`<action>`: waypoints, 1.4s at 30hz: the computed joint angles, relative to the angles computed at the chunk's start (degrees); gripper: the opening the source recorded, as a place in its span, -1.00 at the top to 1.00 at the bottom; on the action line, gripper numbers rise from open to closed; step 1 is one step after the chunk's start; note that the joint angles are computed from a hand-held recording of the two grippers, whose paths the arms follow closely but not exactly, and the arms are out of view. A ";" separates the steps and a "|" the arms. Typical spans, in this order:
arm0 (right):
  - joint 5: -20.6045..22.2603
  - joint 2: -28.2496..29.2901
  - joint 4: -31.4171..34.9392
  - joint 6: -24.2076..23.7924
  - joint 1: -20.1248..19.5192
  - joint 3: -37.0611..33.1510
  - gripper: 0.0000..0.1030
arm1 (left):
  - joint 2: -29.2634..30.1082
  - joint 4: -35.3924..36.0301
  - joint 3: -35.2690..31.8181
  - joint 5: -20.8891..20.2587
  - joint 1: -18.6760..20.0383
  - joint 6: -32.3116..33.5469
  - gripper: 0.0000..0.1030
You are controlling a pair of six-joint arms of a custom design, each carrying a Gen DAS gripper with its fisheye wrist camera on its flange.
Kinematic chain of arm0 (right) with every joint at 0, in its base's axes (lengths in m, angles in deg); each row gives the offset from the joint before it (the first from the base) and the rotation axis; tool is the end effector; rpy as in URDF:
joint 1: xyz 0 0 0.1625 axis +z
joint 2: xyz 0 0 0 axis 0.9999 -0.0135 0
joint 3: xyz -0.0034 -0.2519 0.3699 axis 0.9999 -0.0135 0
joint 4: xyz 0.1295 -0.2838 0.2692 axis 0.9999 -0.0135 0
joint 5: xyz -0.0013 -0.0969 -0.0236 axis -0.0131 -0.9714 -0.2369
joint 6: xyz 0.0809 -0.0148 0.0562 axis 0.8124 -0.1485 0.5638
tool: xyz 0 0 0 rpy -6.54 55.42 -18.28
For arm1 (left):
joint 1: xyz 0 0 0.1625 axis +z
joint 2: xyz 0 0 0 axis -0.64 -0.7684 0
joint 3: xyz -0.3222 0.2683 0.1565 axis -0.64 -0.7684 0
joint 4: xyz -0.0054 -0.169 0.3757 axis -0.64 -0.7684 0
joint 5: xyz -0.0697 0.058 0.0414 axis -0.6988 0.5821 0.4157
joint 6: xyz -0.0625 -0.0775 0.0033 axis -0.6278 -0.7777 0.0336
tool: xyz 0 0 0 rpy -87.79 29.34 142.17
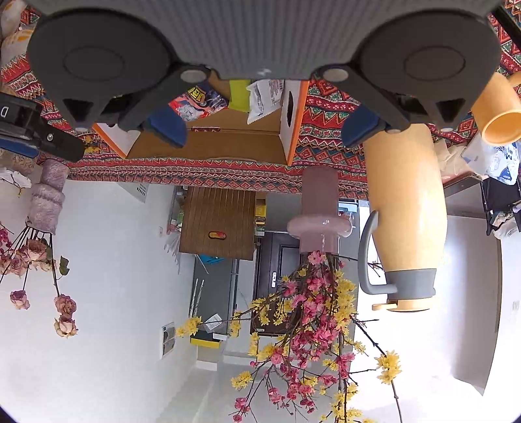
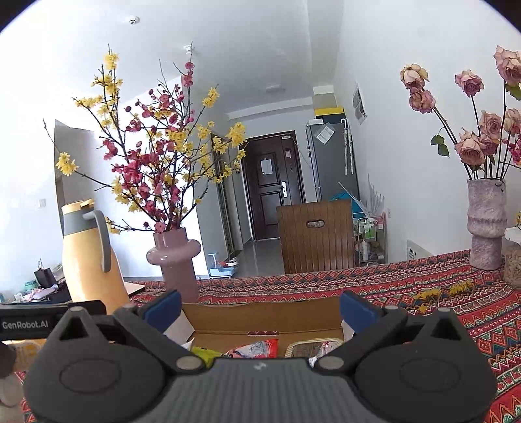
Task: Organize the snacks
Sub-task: 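Open both grippers to drop the cookie packet and cartoon bag into the box, then move the right gripper down to the white-and-silver packet on the table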
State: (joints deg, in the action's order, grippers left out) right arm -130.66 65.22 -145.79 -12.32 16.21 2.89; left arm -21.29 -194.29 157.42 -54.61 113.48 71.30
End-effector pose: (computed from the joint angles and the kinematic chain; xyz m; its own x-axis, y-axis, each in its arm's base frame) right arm 0.3672 -0.8626 -0.0264 -0.7543 -0.3891 0.5288 -0.6389 0.2497 -0.7276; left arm -0.0273 -0.7841 0.3506 -0.7399 -0.2213 -0.6353 0.5662 0.3051 -0.7657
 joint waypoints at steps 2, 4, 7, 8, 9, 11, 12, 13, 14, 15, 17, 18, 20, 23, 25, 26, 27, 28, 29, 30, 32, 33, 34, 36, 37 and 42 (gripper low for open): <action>-0.03 -3.73 -4.07 -0.20 -0.04 8.22 -1.00 | -1.03 -0.28 2.08 0.26 -0.05 -0.66 -1.00; -0.10 -6.49 -7.09 -0.24 -0.13 14.47 -1.00 | -1.99 -0.83 4.18 0.62 -0.07 -1.15 -1.00; -0.28 -9.50 -10.16 -0.20 -0.27 21.34 -1.00 | -3.07 -2.11 6.80 1.08 0.03 -1.72 -1.00; -0.36 -10.40 -11.03 -0.18 -0.34 23.43 -1.00 | -3.48 -2.52 7.76 1.08 0.08 -1.94 -1.00; -0.43 -11.22 -11.76 -0.10 -0.44 25.32 -1.00 | -3.88 -3.02 8.73 1.04 0.15 -2.03 -1.00; -0.51 -12.60 -12.89 0.39 -0.70 28.50 -1.00 | -4.43 -4.13 10.32 1.26 0.21 -1.75 -1.00; -0.60 -13.20 -13.36 0.71 -0.82 29.89 -1.00 | -4.75 -4.61 11.18 1.35 0.25 -1.76 -1.00; -0.72 -13.87 -13.96 1.04 -0.98 31.51 -1.00 | -5.16 -4.93 12.24 1.35 0.32 -1.97 -1.00; -0.77 -14.45 -14.48 1.25 -1.14 32.93 -1.00 | -5.44 -5.03 12.90 1.37 0.40 -2.13 -1.00; -0.83 -14.95 -15.02 1.41 -1.29 34.22 -1.00 | -5.70 -5.23 13.58 1.39 0.48 -2.20 -1.00; -0.76 -15.84 -16.38 1.71 -1.60 36.61 -1.00 | -6.31 -5.89 15.26 1.51 0.63 -2.34 -1.00; -0.66 -16.28 -17.34 1.80 -1.76 37.79 -1.00 | -6.58 -6.01 15.91 1.53 0.73 -2.55 -1.00; -0.85 -17.02 -18.77 1.78 -1.96 39.72 -1.00 | -7.05 -6.38 17.10 1.40 0.96 -2.78 -1.00; -1.52 -17.92 -19.95 1.94 -2.16 41.90 -1.00 | -7.44 -7.16 18.64 1.14 1.40 -3.20 -1.00; -2.06 -18.45 -20.76 1.96 -2.32 43.29 -1.00 | -7.50 -7.10 19.19 1.33 1.69 -3.44 -1.00; -2.40 -18.68 -21.05 2.00 -2.39 43.92 -1.00 | -7.47 -7.09 19.39 1.48 1.80 -3.54 -1.00; -2.77 -18.84 -21.36 2.06 -2.46 44.48 -1.00 | -7.43 -7.01 19.46 1.63 1.93 -3.60 -1.00; -3.17 -18.99 -21.60 2.12 -2.55 45.04 -1.00 | -7.40 -6.80 19.51 1.76 2.10 -3.67 -1.00; -3.51 -19.16 -21.79 2.17 -2.67 45.58 -1.00 | -7.39 -6.68 19.58 1.79 2.25 -3.80 -1.00; -4.00 -19.24 -21.89 2.28 -2.75 45.96 -1.00 | -7.34 -6.58 19.57 1.82 2.39 -3.90 -1.00; -4.87 -19.40 -22.11 2.62 -2.97 46.65 -1.00 | -7.26 -6.61 19.74 1.73 2.65 -4.07 -1.00; -5.13 -19.51 -22.31 2.83 -3.13 47.09 -1.00 | -7.18 -6.60 19.79 1.73 2.77 -4.13 -1.00; -5.20 -19.62 -22.45 2.99 -3.27 47.46 -1.00 | -7.10 -6.68 19.83 1.65 2.90 -4.10 -1.00; -5.39 -19.80 -22.61 2.75 -3.45 48.20 -1.00 | -6.76 -6.86 19.70 1.46 3.22 -3.93 -1.00; -5.59 -19.79 -22.70 2.38 -3.50 48.37 -1.00 | -6.50 -6.77 19.44 1.46 3.36 -3.91 -1.00; -7.99 -19.29 -21.34 2.37 -3.64 47.61 -1.00 | -4.63 -7.16 16.92 0.40 3.96 -1.93 -1.00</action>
State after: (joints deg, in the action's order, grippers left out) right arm -138.65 45.93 -167.13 -9.95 12.57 50.51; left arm -25.92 -201.45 174.35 -54.21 117.44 69.37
